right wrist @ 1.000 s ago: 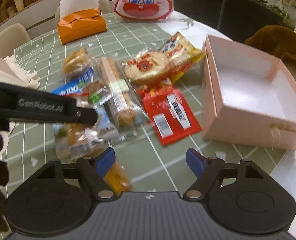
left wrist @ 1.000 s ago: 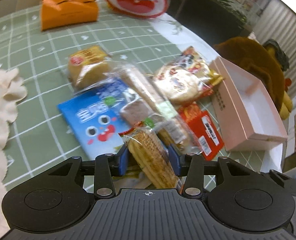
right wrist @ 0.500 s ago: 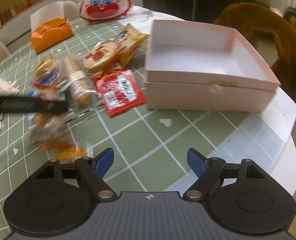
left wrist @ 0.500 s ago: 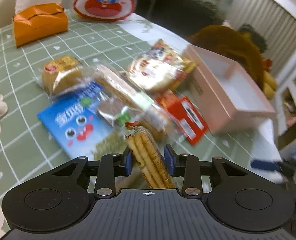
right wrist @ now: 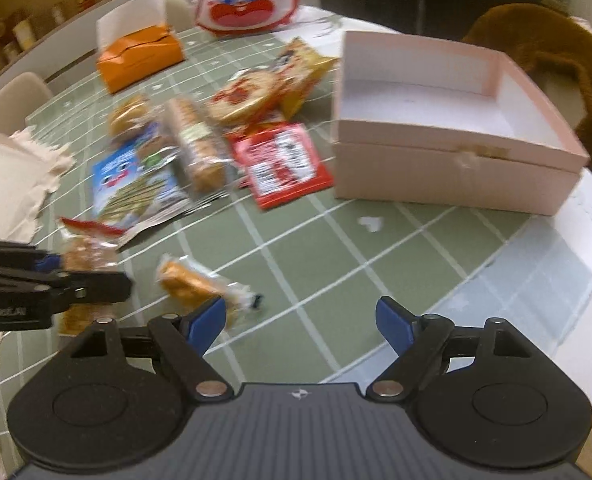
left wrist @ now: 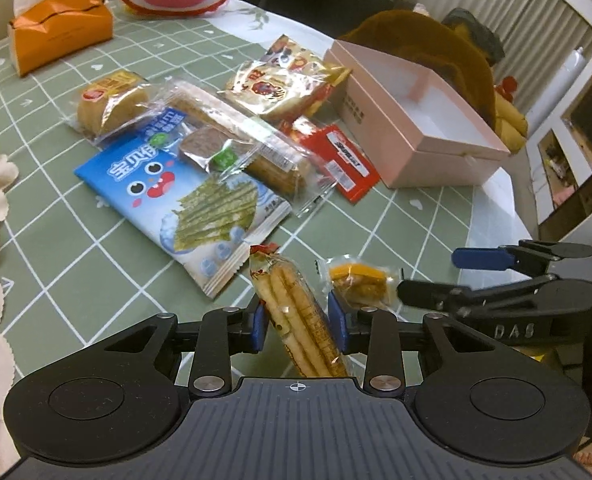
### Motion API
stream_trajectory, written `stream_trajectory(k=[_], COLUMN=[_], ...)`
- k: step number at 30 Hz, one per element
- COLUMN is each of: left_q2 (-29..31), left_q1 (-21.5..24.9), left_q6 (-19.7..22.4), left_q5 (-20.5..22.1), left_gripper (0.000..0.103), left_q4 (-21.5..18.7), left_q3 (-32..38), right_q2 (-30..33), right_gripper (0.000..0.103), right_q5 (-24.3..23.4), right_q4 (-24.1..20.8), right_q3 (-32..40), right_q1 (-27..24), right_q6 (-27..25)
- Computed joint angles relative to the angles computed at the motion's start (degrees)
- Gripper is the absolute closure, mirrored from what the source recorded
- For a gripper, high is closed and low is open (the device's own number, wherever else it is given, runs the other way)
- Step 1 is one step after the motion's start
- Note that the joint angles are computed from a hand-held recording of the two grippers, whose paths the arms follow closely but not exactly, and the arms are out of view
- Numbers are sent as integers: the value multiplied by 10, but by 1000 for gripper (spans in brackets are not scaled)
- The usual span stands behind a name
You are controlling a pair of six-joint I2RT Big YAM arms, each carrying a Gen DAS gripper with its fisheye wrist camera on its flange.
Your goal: Organize snacks
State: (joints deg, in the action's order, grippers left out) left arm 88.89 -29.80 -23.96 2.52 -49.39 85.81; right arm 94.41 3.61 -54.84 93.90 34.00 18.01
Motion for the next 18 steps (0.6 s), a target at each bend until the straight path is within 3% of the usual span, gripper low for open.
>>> stream_trajectory(k=[7, 10, 12, 14, 16, 18], left_q2=[-12, -16, -17, -14, -9, -2], left_q1=[5, 7, 6, 5, 4, -1], left_q6=[-44, -51, -48, -39, -25, -8], left_q5=[-16, -13, -11, 3, 19, 25], left_gripper=[65, 65, 65, 65, 66, 67], left_q4=[-9, -4, 0, 2, 2, 1], left_q3=[-13, -19, -22, -21, -16, -9], right_q2=[35, 57, 67, 73, 75, 76], right_gripper=[20, 22, 32, 63, 72, 72], right_q5=[-6, 10, 20, 23, 17, 24], right_q4=[-5, -8, -5, -5, -9, -17], right_q3=[38, 62, 76, 85, 91, 95], right_q1=[18, 23, 23, 22, 17, 12], right_q6=[-64, -57, -54, -57, -58, -49])
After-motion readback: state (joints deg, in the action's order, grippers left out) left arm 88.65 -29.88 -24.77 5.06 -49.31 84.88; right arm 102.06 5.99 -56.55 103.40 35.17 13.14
